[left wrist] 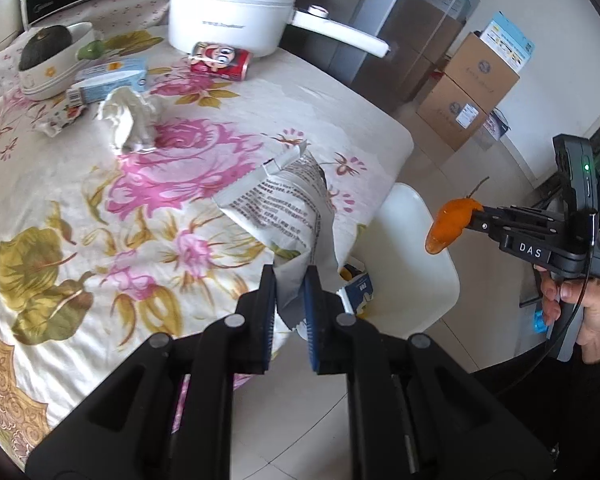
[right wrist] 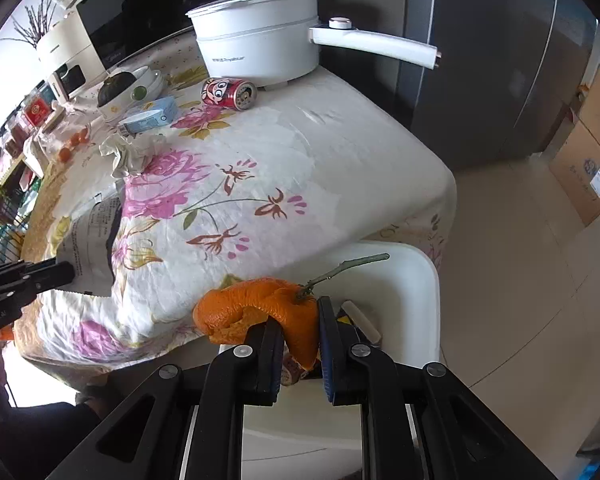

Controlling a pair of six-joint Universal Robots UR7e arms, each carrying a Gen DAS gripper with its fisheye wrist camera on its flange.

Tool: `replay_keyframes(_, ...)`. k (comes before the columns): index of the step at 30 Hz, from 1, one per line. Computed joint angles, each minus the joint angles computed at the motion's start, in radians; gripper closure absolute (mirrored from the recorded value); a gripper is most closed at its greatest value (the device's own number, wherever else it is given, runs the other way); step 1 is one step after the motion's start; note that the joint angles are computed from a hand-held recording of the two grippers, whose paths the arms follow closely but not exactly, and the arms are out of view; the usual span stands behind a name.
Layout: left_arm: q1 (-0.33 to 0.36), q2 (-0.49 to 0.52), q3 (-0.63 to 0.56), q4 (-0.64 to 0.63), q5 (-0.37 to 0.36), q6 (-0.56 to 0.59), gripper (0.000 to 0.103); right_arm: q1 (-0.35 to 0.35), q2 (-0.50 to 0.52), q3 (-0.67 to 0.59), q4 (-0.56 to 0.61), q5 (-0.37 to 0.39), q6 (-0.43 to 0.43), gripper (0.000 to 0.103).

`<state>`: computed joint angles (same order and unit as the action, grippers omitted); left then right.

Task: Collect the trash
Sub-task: 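Carry the wrapper and orange peel to the white bin and release both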

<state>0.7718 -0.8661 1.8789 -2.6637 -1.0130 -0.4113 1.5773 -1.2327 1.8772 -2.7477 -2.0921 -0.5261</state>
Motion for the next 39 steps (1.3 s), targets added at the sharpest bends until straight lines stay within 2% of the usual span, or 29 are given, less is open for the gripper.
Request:
replay_keyframes(13, -0.037, 0.184, -0.140, 0.023, -0.075, 0.125, 0.088, -0.107, -0.104, 0.031, 0.026, 0.018, -0.011, 0.087)
replay_keyframes(18, -0.041, 0.224, -0.171, 0.038, -0.089, 0.149, 0.088, -0.133, -0.123, 0.033, 0.035, 0.018, -0.007, 0.087)
replay_keyframes(20, -0.047, 0.236, -0.178, 0.047, -0.072, 0.152, 0.088, -0.138, -0.127, 0.035, 0.036, 0.017, -0.008, 0.087)
replay_keyframes(21, -0.050, 0.240, -0.183, 0.056, -0.056, 0.150, 0.081, -0.140, -0.128, 0.034, 0.038, 0.017, -0.008, 0.087)
replay_keyframes(22, -0.053, 0.244, -0.188, 0.068, -0.042, 0.140, 0.067, -0.142, -0.130, 0.034, 0.039, 0.017, -0.008, 0.087)
replay_keyframes(23, -0.056, 0.245, -0.189, 0.067, -0.028, 0.130, 0.057, -0.143, -0.129, 0.032, 0.039, 0.015, -0.009, 0.087)
replay_keyframes(24, -0.059, 0.243, -0.182, 0.053, -0.015, 0.121, 0.038, -0.143, -0.128, 0.031, 0.039, 0.014, -0.009, 0.087)
replay_keyframes(25, -0.060, 0.240, -0.175, 0.037, -0.007, 0.116, 0.031, -0.144, -0.128, 0.031, 0.039, 0.014, -0.008, 0.087)
replay_keyframes(29, -0.058, 0.227, -0.168, 0.035, 0.010, 0.105, 0.028, -0.140, -0.124, 0.031, 0.037, 0.014, -0.007, 0.087)
replay_keyframes(31, -0.059, 0.220, -0.160, 0.037, 0.026, 0.095, 0.021, -0.137, -0.121, 0.031, 0.036, 0.012, -0.008, 0.087)
replay_keyframes(39, -0.069, 0.193, -0.131, 0.062, 0.103, 0.064, 0.011, -0.128, -0.106, 0.029, 0.032, -0.002, -0.009, 0.086)
